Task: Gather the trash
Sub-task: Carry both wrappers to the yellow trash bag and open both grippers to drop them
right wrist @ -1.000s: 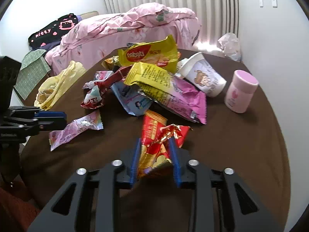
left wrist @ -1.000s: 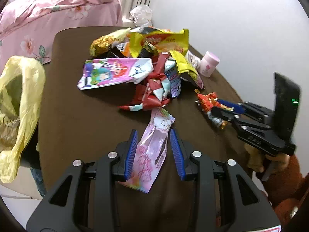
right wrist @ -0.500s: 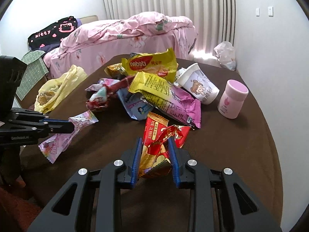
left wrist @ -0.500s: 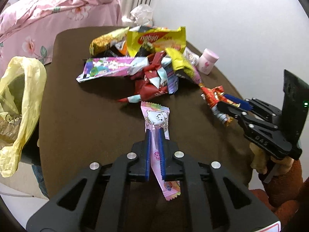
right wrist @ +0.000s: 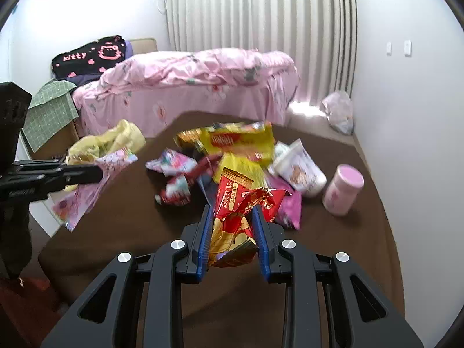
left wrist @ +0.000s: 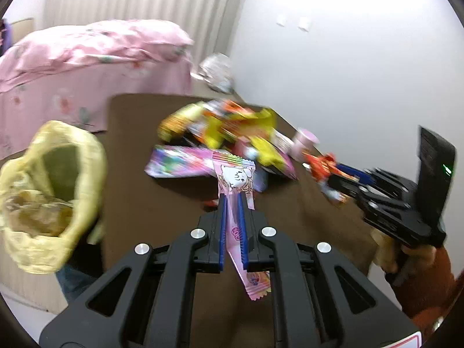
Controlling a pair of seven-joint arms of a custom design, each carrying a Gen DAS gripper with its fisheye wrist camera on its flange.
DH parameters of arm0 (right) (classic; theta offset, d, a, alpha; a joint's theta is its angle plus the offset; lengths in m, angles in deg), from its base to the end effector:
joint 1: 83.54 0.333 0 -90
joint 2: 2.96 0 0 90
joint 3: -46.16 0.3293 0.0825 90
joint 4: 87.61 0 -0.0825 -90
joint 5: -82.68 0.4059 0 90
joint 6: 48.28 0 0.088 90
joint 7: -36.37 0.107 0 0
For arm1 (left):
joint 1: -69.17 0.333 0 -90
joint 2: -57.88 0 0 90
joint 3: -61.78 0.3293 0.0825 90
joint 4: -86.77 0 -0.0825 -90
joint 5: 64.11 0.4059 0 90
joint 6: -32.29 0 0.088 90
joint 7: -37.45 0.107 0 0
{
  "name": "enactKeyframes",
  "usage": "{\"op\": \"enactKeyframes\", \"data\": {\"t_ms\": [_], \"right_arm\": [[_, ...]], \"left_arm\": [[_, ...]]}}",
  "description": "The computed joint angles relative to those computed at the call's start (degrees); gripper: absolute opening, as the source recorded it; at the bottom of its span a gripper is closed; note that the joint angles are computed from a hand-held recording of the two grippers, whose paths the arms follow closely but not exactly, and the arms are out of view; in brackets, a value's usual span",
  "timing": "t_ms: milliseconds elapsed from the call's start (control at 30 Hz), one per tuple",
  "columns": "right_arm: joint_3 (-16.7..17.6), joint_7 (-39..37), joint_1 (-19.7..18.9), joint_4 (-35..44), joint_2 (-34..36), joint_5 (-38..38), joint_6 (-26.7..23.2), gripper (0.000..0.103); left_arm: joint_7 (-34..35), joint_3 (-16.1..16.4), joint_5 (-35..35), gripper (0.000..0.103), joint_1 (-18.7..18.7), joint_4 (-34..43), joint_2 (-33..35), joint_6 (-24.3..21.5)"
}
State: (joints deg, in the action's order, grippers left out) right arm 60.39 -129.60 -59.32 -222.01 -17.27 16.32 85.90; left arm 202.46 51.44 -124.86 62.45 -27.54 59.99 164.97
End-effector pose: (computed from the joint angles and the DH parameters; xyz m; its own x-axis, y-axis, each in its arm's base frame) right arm 0.4041 0.3081 0.4629 -0.3457 -0.9375 -0.0398 -0.5150 0.2250 -0.8272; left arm 0.5819 -0.1948 0.4834 -0.8524 -0.4667 0.2357 -0.4652 0.4712 -0.7493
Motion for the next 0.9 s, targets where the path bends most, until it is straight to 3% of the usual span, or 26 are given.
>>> {"op": "enactKeyframes", "data": {"t_ms": [200, 300, 467, 567, 600, 700, 800, 867, 900], "right_arm": [[-1.2, -0.1, -1.8, 6.9, 3.5, -7.6, 5.2, 0.027], [-2.5, -1.2, -2.4, 12.9, 8.0, -11.8, 9.9, 0.027], [-6.5, -5.7, -2.8, 25.1, 19.0, -13.1, 23.4, 0.027], [-8.0, -16.9, -4.2, 31.9, 27.2, -2.7, 35.0, 0.027], [-6.4, -24.8, -6.0, 34.0, 30.5, 4.6, 38.1, 0.027], [-2.8, -36.9, -8.7, 38.1, 35.9, 14.9, 39.3, 0.027], [4.1, -48.6, -13.9, 42.4, 41.8, 25.0, 41.1, 0.027], [10.4, -57.5, -17.9, 47.2, 46.9, 30.2, 38.5, 0.027], [11.6, -60.1, -18.3, 49.4, 48.9, 31.7, 36.8, 0.027]], "left_arm": [[1.4, 0.0, -7.3, 0.008, 0.7, 4.3, 3.4, 15.5], [-2.3, 0.1, -7.7, 0.008, 2.0, 8.2, 6.9, 20.7], [-6.0, -1.5, -8.7, 0.008, 4.4, 11.1, 11.4, 30.0], [-8.5, -2.0, -7.3, 0.008, 5.6, 11.6, 13.1, 30.2], [-8.7, -2.3, -7.1, 0.008, 6.0, 11.6, 13.3, 30.0], [-8.2, -3.3, -7.6, 0.008, 7.0, 12.0, 14.4, 30.0], [-7.9, -3.8, -8.3, 0.008, 7.7, 12.9, 15.3, 31.0], [-9.5, -3.9, -7.6, 0.008, 7.8, 14.0, 16.6, 31.3], [-11.6, -3.6, -6.2, 0.008, 7.4, 14.8, 17.5, 31.8]]}}
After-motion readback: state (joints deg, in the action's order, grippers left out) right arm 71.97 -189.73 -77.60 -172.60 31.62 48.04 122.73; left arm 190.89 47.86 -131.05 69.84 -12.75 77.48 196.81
